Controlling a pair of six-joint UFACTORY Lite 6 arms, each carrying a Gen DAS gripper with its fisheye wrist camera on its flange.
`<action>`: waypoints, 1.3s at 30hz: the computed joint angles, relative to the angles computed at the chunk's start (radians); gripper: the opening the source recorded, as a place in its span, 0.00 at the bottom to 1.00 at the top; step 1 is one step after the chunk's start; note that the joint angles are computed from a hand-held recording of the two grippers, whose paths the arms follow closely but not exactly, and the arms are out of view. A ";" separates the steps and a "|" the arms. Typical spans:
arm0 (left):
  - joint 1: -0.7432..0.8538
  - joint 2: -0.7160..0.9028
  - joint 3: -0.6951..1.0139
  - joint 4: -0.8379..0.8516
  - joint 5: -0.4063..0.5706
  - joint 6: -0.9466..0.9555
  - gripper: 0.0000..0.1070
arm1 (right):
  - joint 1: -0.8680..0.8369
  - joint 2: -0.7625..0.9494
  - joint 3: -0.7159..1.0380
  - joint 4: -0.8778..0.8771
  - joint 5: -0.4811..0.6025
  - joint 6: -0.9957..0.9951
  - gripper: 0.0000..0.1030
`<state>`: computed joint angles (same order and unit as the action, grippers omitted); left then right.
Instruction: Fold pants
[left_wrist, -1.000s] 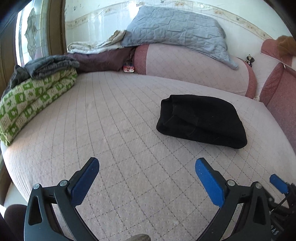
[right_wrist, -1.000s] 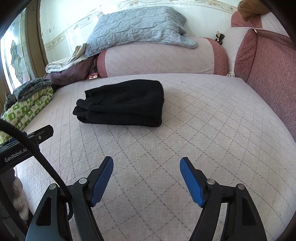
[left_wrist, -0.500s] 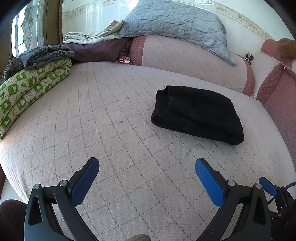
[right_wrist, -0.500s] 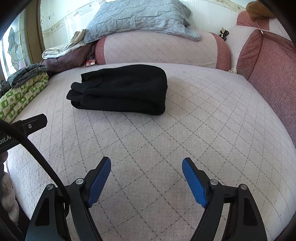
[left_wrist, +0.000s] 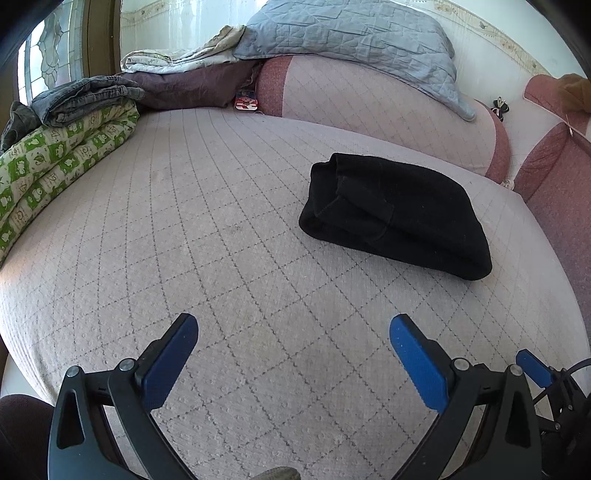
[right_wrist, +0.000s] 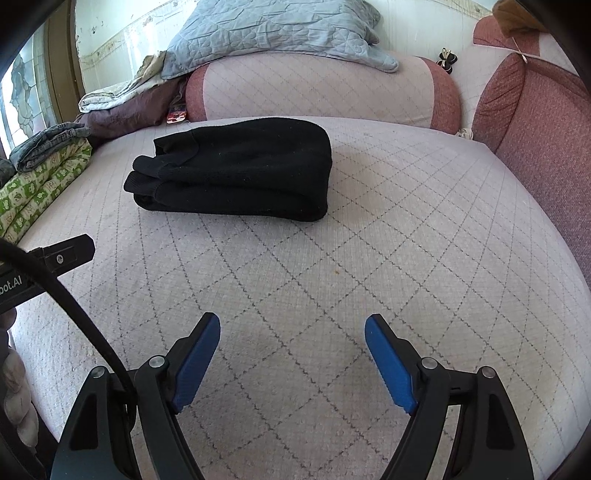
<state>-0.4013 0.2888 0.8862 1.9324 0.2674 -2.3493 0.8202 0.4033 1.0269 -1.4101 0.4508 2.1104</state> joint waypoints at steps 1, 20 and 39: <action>-0.001 -0.002 -0.002 0.006 0.000 -0.006 0.96 | -0.001 0.000 -0.002 -0.003 -0.002 0.004 0.83; 0.058 0.055 0.041 0.016 -0.125 0.000 0.96 | 0.001 -0.005 -0.013 0.002 -0.004 0.016 0.84; 0.039 0.143 0.101 -0.377 -0.135 0.402 0.96 | -0.007 -0.030 -0.046 -0.023 -0.008 0.049 0.84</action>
